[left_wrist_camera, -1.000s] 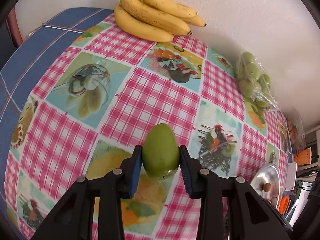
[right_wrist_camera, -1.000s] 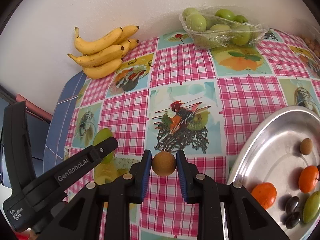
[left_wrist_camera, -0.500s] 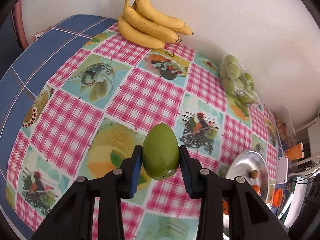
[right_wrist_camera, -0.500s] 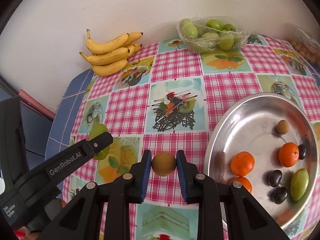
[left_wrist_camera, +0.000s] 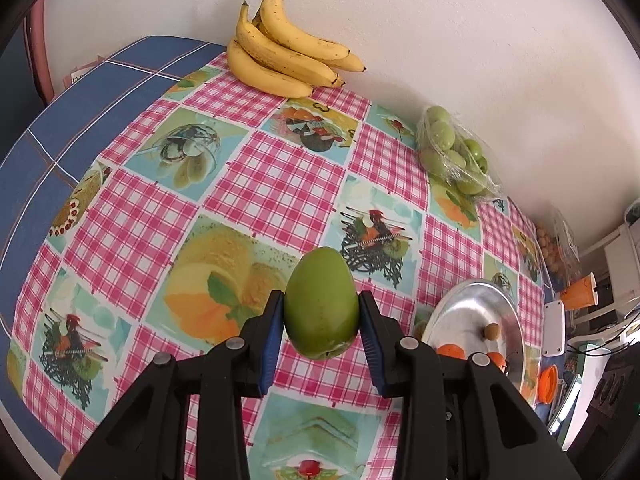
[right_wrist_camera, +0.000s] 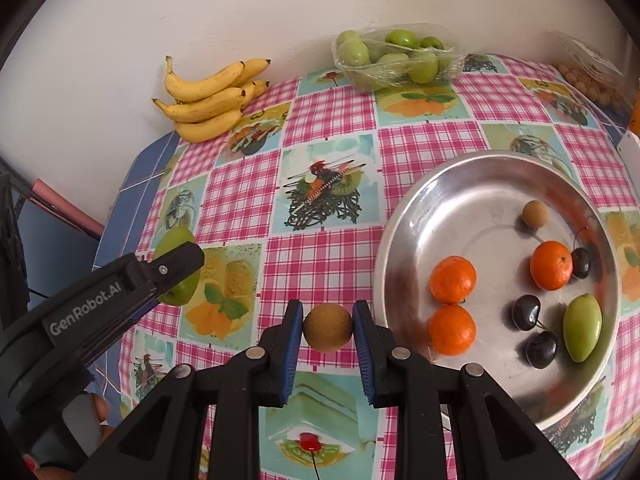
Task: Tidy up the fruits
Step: 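Carry the kiwi in the right tool while the left tool carries the green pear over the plate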
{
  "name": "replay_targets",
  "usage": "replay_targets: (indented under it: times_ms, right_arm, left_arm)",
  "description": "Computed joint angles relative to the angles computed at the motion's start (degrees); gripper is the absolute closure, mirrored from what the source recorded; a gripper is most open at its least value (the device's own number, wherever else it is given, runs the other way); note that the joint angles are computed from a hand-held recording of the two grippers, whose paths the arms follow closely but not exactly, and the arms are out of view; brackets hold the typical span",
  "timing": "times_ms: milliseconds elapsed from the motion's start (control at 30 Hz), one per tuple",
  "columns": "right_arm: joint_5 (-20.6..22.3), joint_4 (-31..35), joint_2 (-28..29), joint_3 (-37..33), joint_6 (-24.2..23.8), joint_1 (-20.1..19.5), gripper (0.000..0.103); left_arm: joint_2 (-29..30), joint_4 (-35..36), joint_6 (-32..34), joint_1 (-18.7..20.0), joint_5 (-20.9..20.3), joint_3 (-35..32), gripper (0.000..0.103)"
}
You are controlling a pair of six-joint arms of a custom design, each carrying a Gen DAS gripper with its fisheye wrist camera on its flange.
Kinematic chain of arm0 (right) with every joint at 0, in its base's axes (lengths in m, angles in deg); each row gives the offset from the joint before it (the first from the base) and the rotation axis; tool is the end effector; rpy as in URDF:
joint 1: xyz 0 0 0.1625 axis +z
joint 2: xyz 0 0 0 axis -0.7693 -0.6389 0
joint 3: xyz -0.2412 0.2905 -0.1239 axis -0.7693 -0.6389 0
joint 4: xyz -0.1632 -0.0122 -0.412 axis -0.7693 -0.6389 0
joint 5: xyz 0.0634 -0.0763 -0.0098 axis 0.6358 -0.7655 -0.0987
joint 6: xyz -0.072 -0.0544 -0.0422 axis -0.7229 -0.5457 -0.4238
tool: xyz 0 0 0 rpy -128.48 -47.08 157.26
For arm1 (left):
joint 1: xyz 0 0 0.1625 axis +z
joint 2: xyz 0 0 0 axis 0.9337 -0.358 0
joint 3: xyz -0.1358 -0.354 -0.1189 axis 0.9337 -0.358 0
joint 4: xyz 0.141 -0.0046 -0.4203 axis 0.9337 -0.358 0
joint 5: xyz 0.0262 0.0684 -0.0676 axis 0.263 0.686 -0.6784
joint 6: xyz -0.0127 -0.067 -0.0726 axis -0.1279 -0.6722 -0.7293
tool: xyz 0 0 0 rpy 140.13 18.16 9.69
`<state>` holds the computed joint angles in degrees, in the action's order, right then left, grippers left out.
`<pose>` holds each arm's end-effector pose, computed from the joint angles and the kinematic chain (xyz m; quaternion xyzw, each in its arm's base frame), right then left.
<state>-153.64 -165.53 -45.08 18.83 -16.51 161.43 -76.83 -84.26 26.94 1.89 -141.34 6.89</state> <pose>0.3335 -0.6647 -0.0297 -0.0878 -0.9305 0.2610 0.2414 -0.0540 -0.7232 0.2649 0.0550 0.9508 -0.2001 0.2301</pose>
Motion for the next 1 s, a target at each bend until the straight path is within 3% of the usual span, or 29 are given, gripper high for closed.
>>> replay_targets:
  times_ms: [300, 1000]
  right_arm:
    - [0.82, -0.66, -1.55, 2.1, 1.96, -1.08, 0.075]
    - [-6.17, -4.95, -9.66, 12.07, 11.52, -3.95, 0.075]
  left_arm:
    - [0.64, 1.45, 1.27, -0.83, -0.64, 0.53, 0.065]
    - [1.78, 2.02, 12.46, -6.42, -0.29, 6.55, 0.065]
